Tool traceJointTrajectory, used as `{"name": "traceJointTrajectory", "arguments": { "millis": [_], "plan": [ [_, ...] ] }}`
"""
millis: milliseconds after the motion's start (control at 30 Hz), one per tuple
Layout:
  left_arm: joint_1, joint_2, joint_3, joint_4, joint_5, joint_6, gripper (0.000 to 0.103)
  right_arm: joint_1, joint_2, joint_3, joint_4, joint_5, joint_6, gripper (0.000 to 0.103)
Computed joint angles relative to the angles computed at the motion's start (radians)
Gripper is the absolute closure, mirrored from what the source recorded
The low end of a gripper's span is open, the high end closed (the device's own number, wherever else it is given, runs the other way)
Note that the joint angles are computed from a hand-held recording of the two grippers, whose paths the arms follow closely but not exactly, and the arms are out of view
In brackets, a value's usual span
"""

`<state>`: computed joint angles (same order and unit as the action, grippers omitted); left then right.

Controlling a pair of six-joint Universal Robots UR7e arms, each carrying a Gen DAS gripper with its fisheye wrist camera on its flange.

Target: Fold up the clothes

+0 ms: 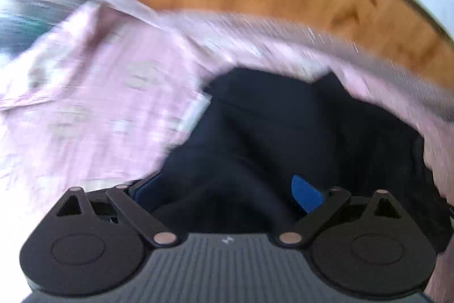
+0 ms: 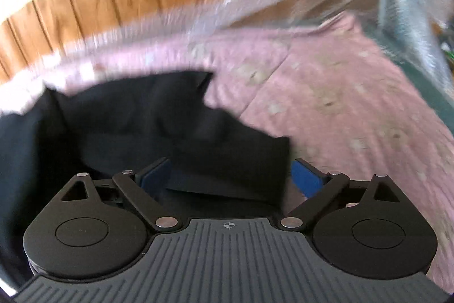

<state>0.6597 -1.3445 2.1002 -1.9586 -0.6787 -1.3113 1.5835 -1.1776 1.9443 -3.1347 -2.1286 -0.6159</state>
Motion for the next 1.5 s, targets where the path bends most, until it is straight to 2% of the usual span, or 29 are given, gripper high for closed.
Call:
{"name": "traceJointTrajectory", "arguments": {
  "millis": [33, 67, 100, 133, 233, 300, 400, 500, 567, 600, 633, 667, 700, 733, 767, 833, 867, 900, 1033, 1133, 1167, 1233, 1267, 1333, 1367, 1400, 1433, 1467, 1500],
  "plan": [
    [0.01, 0.023, -0.008, -0.017, -0.013, 0.035, 0.057, -0.005, 0.029, -0.027, 0.032, -0.018, -0.004, 0.019],
    [0.019, 0.045, -0.017, -0.035, -0.028, 0.067, 0.095, -0.012, 0.041, -0.05, 0.085, -0.011, 0.005, 0.036],
    [-0.007, 0.024, 0.006, -0.05, -0.019, 0.057, 0.095, -0.021, 0.036, -0.065, 0.143, 0.015, 0.021, 0.078],
    [-0.047, -0.012, 0.039, -0.063, -0.004, 0.027, 0.099, -0.025, 0.022, -0.065, 0.166, 0.043, 0.028, 0.103],
    [-0.174, -0.131, 0.116, -0.036, 0.034, -0.086, 0.099, -0.028, -0.071, -0.019, 0.155, 0.124, -0.002, 0.103],
    [-0.29, -0.232, 0.147, 0.134, -0.012, -0.236, 0.1, -0.033, -0.171, 0.028, 0.202, 0.167, 0.002, 0.103],
    [-0.439, -0.3, 0.192, 0.32, -0.218, -0.436, 0.1, -0.058, -0.332, 0.12, 0.349, 0.15, -0.018, 0.103],
    [-0.517, -0.307, 0.268, 0.309, -0.421, -0.519, 0.098, -0.12, -0.438, 0.201, 0.481, 0.055, -0.006, 0.103],
    [-0.538, -0.307, 0.289, 0.303, -0.476, -0.55, 0.09, -0.154, -0.486, 0.23, 0.538, 0.016, 0.043, 0.1],
    [-0.555, -0.307, 0.278, 0.345, -0.472, -0.587, 0.087, -0.156, -0.504, 0.233, 0.532, 0.027, 0.063, 0.095],
    [-0.575, -0.318, 0.261, 0.411, -0.445, -0.649, 0.073, -0.15, -0.51, 0.224, 0.515, 0.049, 0.078, 0.087],
    [-0.595, -0.331, 0.241, 0.484, -0.414, -0.719, 0.049, -0.143, -0.515, 0.216, 0.497, 0.071, 0.093, 0.069],
    [-0.613, -0.34, 0.22, 0.56, -0.385, -0.79, 0.039, -0.137, -0.518, 0.206, 0.478, 0.092, 0.109, 0.057],
    [-0.62, -0.349, 0.2, 0.625, -0.351, -0.85, 0.027, -0.124, -0.505, 0.191, 0.457, 0.11, 0.121, 0.04],
    [-0.623, -0.356, 0.179, 0.687, -0.315, -0.908, 0.022, -0.106, -0.473, 0.169, 0.432, 0.126, 0.129, 0.028],
    [-0.572, -0.355, 0.145, 0.724, -0.246, -0.933, 0.015, -0.07, -0.404, 0.12, 0.39, 0.144, 0.143, 0.012],
    [-0.542, -0.354, 0.128, 0.732, -0.211, -0.937, 0.005, -0.044, -0.352, 0.089, 0.381, 0.127, 0.152, 0.011],
    [-0.491, -0.341, 0.118, 0.698, -0.176, -0.901, 0.0, -0.02, -0.295, 0.055, 0.376, 0.112, 0.158, 0.011],
    [-0.277, -0.29, 0.11, 0.493, -0.085, -0.656, 0.0, 0.046, -0.107, -0.037, 0.383, 0.044, 0.183, 0.007],
    [-0.169, -0.24, 0.141, 0.288, -0.101, -0.495, 0.0, 0.071, 0.004, -0.082, 0.397, -0.04, 0.188, 0.008],
    [-0.158, -0.223, 0.145, 0.259, -0.11, -0.465, 0.016, 0.073, 0.016, -0.081, 0.397, -0.047, 0.187, 0.008],
    [-0.151, -0.192, 0.15, 0.227, -0.129, -0.42, 0.04, 0.073, 0.014, -0.062, 0.39, -0.039, 0.174, 0.008],
    [-0.148, -0.177, 0.152, 0.212, -0.138, -0.398, 0.064, 0.073, 0.01, -0.053, 0.386, -0.038, 0.169, 0.008],
    [-0.168, -0.166, 0.159, 0.209, -0.141, -0.393, 0.087, 0.071, -0.004, -0.031, 0.375, -0.033, 0.15, 0.012],
    [-0.186, -0.167, 0.162, 0.217, -0.136, -0.401, 0.094, 0.068, -0.015, -0.019, 0.371, -0.023, 0.138, 0.032],
    [-0.211, -0.176, 0.167, 0.229, -0.128, -0.413, 0.097, 0.064, -0.026, -0.009, 0.375, -0.012, 0.13, 0.047],
    [-0.236, -0.188, 0.172, 0.243, -0.119, -0.427, 0.098, 0.06, -0.036, -0.002, 0.385, -0.002, 0.128, 0.078],
    [-0.268, -0.208, 0.179, 0.257, -0.112, -0.443, 0.099, 0.059, -0.046, 0.006, 0.392, 0.002, 0.126, 0.099],
    [-0.301, -0.23, 0.185, 0.273, -0.105, -0.461, 0.099, 0.058, -0.06, 0.018, 0.394, 0.006, 0.124, 0.102]
  ]
}}
